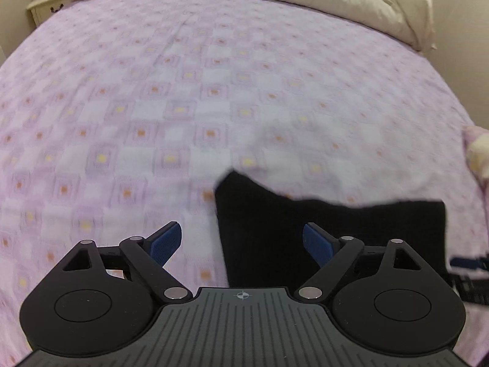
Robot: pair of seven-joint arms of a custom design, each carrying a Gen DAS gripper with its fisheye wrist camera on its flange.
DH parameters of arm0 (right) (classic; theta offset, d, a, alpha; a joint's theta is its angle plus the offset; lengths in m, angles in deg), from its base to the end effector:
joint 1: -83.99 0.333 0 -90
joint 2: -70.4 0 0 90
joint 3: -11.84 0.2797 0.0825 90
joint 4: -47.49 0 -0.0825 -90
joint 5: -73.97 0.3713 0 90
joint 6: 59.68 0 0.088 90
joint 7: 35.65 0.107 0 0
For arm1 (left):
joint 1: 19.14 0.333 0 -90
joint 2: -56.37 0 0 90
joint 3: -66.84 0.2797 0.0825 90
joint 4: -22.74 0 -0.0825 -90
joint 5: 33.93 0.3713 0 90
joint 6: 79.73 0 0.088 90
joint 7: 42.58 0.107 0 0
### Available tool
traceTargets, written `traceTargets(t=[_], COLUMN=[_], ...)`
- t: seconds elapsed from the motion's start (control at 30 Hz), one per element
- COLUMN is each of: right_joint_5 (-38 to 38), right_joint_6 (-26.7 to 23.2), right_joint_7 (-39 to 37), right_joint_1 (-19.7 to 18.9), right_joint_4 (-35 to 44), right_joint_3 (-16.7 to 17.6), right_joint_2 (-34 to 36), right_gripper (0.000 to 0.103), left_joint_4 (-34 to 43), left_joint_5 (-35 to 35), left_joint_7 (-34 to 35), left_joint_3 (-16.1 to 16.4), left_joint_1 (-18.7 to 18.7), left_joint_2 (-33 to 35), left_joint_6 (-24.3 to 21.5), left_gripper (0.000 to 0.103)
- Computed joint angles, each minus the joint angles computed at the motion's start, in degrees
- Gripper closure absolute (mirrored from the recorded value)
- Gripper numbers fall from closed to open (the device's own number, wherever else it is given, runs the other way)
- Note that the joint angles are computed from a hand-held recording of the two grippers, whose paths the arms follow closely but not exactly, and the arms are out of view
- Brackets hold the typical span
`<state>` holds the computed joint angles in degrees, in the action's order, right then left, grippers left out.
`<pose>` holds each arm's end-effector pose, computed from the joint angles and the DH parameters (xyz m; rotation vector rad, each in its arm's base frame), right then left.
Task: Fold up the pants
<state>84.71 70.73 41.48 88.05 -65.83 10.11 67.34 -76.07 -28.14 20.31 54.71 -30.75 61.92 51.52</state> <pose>0.5633 0.0272 0.4958 -2.1260 1.7945 -0.2318 0.5665 -0.2415 0.5370 -2.0345 2.0016 -0.6117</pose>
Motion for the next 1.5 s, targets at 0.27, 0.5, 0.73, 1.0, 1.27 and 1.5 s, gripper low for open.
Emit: traceTargets(t=[0.27,0.5,0.73,1.0,1.27,1.5], right_joint_5=[8.6,12.2,17.7,25.0,17.2,13.9], right_joint_6=[3.3,0.4,-1.2,-7.5,-13.8,-10.1], right_joint_7=[-1.8,-1.5,-6.4,-9.3,-9.6,-3.5], right_joint_1=[-1.3,-2.4,-3.7,-6.2,-5.1,-2.7], right_joint_4=[-0.5,2.7,5.1,11.1,16.2,12.5], right_joint_3=[-1.4,-1.5,-1.2,-1.1,-0.5,-0.3], right_joint_2=[2.1,6.1,9.3,13.6,15.2,11.0], right_gripper=[0.025,0.020,0.006,0.000,0.033,0.070], left_joint_4=[-6.0,-7.1,-5.7,-2.7,-2.2,-6.3], left_joint_5=[-5.6,-7.9,-9.4,-8.0,-6.2,-2.8], left_joint_7=[4.0,5.2,5.5,1.8,-2.9,-5.5], left_joint_3=[-1.0,-1.0,-0.8,-0.9,-0.8,-0.6], left_joint_1=[-1.0,-1.3,-0.8,-0.7,-0.8,-1.0], left_joint_2=[-3.5,-2.1,0.3,2.5,1.8,-3.4], left_joint_6=[-1.7,-2.0,-0.2,-1.0,-1.8,0.5], left_gripper=[0.015,0.007,0.001,0.001,0.026,0.083])
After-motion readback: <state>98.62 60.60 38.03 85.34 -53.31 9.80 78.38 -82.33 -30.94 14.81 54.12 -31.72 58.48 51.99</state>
